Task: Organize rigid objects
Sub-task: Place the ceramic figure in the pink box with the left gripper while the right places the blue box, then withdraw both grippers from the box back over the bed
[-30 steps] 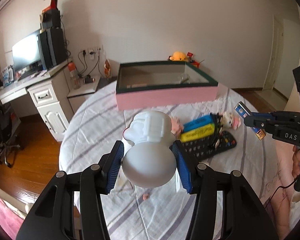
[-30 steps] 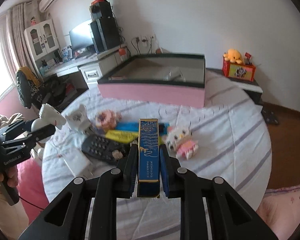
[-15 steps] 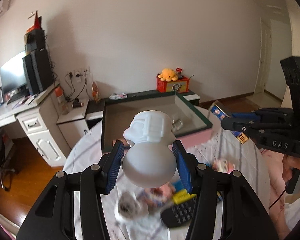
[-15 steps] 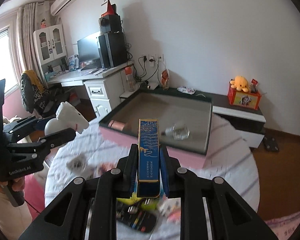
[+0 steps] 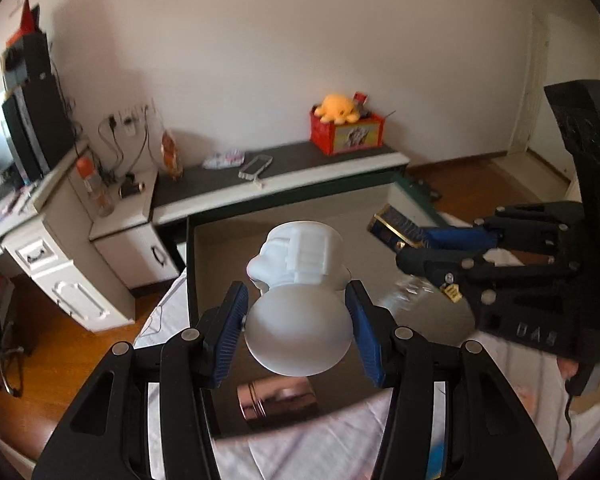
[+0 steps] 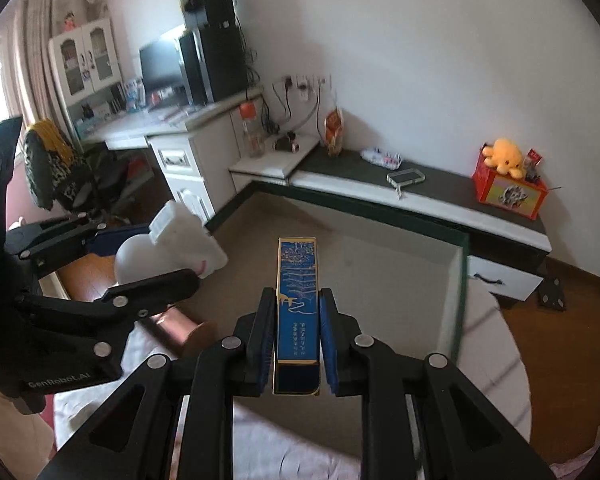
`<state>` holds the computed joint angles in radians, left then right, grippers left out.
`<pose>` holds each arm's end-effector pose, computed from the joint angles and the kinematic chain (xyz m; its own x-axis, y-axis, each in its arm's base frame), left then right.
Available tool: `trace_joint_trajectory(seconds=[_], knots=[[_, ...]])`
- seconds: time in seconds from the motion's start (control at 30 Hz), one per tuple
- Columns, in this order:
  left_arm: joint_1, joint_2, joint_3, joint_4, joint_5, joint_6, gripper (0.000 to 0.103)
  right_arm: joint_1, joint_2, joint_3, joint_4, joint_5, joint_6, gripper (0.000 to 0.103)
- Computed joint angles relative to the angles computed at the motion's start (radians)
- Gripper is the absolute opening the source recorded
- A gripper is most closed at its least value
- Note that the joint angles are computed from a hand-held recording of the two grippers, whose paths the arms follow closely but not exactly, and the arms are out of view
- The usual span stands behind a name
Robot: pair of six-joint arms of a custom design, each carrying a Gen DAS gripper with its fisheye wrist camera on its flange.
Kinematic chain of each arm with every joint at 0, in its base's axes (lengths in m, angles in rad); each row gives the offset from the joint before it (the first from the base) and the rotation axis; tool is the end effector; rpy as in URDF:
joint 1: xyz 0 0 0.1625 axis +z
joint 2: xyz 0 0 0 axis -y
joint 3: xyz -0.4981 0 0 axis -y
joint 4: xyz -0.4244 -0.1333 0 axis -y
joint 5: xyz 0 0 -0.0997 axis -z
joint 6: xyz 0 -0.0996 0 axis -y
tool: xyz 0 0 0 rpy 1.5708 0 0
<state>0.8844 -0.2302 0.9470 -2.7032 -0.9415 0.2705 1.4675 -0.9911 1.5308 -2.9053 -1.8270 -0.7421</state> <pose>-0.4401 -0.8400 -0.0361 -0.5928 0.5057 -0.6268 0.7661 0.5942 -0.2452 0.0275 -0.7825 0.3648 -0.7443 -0.2647 0.6132 -0.5845 0.7025 -0.4061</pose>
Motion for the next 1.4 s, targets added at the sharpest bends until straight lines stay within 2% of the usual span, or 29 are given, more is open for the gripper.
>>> trace_joint_trajectory(seconds=[0.13, 0.3, 0.47, 0.57, 0.6, 0.63, 0.7, 0.77, 0.8, 0.93, 1.07, 1.13, 1.2, 1.23, 1.4], knots=[[0.035, 0.086, -0.176, 0.168, 0.012, -0.047, 0.052, -0.009, 0.071, -0.107, 0.103, -0.035, 0.043, 0.021], [0.059, 0.150, -0.289, 0.282, 0.031, -0.068, 0.052, -0.017, 0.132, -0.206, 0.217, -0.077, 0.091, 0.021], [0.065, 0.158, -0.292, 0.272, 0.039, -0.081, 0.052, -0.016, 0.144, -0.223, 0.250, -0.088, 0.107, 0.021], [0.061, 0.149, -0.269, 0.236, 0.056, -0.079, 0.062, -0.009, 0.137, -0.207, 0.216, -0.095, 0.099, 0.022], [0.061, 0.146, -0.263, 0.218, 0.068, -0.077, 0.071, -0.008, 0.130, -0.198, 0.210, -0.092, 0.103, 0.022], [0.057, 0.137, -0.245, 0.192, 0.082, -0.080, 0.076, -0.006, 0.130, -0.203, 0.213, -0.088, 0.110, 0.022], [0.056, 0.098, -0.180, 0.139, 0.053, -0.092, 0.079, -0.006, 0.104, -0.169, 0.177, -0.068, 0.112, 0.032], [0.045, 0.057, -0.104, 0.077, 0.066, -0.097, 0.088, 0.000, 0.085, -0.141, 0.138, -0.070, 0.106, 0.052], [0.038, 0.040, -0.065, 0.029, 0.075, -0.082, 0.094, 0.001, 0.070, -0.120, 0.118, -0.060, 0.101, 0.055], [-0.004, -0.045, 0.130, -0.195, 0.138, -0.012, 0.102, 0.012, 0.012, -0.032, 0.033, -0.034, 0.085, 0.081], [-0.049, -0.125, 0.310, -0.392, 0.181, 0.026, 0.103, 0.021, -0.084, 0.109, -0.069, 0.025, 0.048, 0.084], [-0.075, -0.158, 0.396, -0.497, 0.207, 0.044, 0.103, 0.033, -0.119, 0.177, -0.152, 0.015, 0.020, 0.088], [-0.102, -0.194, 0.486, -0.596, 0.229, 0.044, 0.103, 0.040, -0.157, 0.249, -0.234, 0.026, -0.018, 0.094], [-0.115, -0.211, 0.530, -0.644, 0.241, 0.038, 0.103, 0.044, -0.176, 0.288, -0.280, 0.033, -0.032, 0.103], [-0.188, -0.274, 0.724, -0.855, 0.303, -0.001, 0.103, 0.041, -0.283, 0.489, -0.482, 0.118, -0.056, 0.103]])
